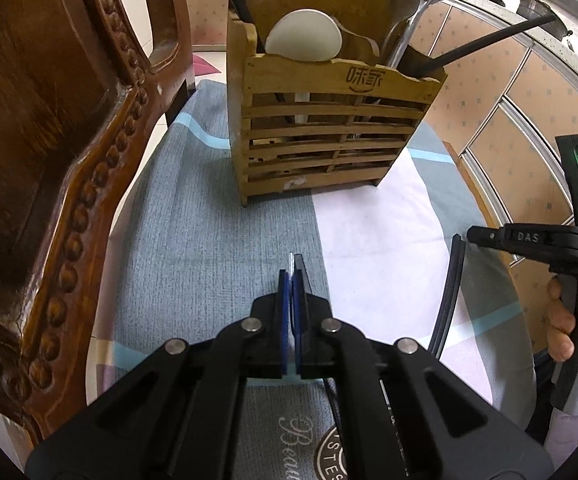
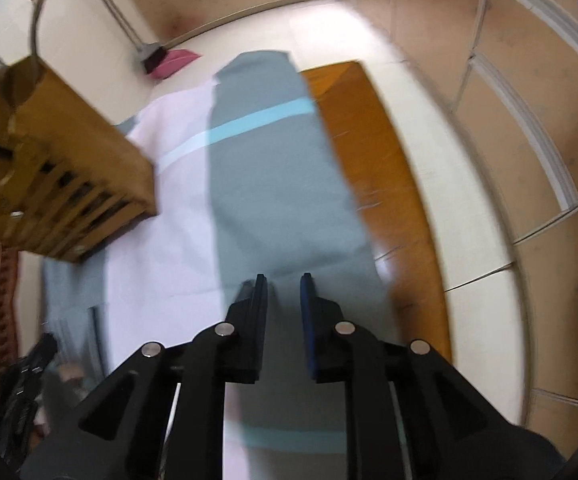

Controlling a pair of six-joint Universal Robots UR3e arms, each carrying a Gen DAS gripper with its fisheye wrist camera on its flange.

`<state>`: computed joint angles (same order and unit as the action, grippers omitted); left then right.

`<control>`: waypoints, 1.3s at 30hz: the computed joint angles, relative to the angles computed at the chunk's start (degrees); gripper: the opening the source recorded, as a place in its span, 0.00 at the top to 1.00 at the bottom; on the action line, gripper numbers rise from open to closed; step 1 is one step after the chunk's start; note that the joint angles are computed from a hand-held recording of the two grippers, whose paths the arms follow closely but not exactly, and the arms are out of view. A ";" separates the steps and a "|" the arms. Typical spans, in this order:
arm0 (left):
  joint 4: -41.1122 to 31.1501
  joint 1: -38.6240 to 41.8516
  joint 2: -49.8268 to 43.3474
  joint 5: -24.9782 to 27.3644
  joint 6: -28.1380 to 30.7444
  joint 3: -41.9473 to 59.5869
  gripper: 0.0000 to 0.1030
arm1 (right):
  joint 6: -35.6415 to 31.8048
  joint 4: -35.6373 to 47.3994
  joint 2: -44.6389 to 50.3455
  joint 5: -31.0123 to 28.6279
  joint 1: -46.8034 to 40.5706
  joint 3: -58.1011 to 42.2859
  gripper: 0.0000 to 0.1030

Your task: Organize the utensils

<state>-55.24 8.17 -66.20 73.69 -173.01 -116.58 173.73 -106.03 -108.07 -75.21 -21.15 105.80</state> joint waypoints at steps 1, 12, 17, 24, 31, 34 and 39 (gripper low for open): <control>-0.02 -0.05 -0.06 0.06 -0.02 0.04 0.98 | 0.83 -1.52 0.98 -1.99 1.53 -0.31 0.83; 0.70 -0.54 -0.96 0.60 -0.50 0.12 0.98 | -1.10 -6.02 6.31 -4.27 10.66 -2.11 0.72; 0.70 -0.14 -0.70 0.49 -0.30 -0.05 0.98 | -0.46 -0.89 4.05 -7.25 11.39 -2.77 0.70; 0.72 0.23 -0.71 -0.01 0.16 -0.19 0.98 | -0.38 7.96 -1.39 -0.48 2.40 -3.59 0.63; -1.53 2.13 -2.72 -0.97 -1.26 1.38 0.98 | -1.20 11.19 -1.46 -0.49 3.45 -3.15 0.63; -3.43 3.39 -3.34 -1.81 -1.38 1.58 0.87 | 0.24 8.65 -1.48 -2.30 6.32 -2.42 0.82; -4.25 3.94 -3.67 -2.31 -1.75 1.85 0.74 | -0.45 8.12 -2.57 -1.83 6.51 -2.03 0.84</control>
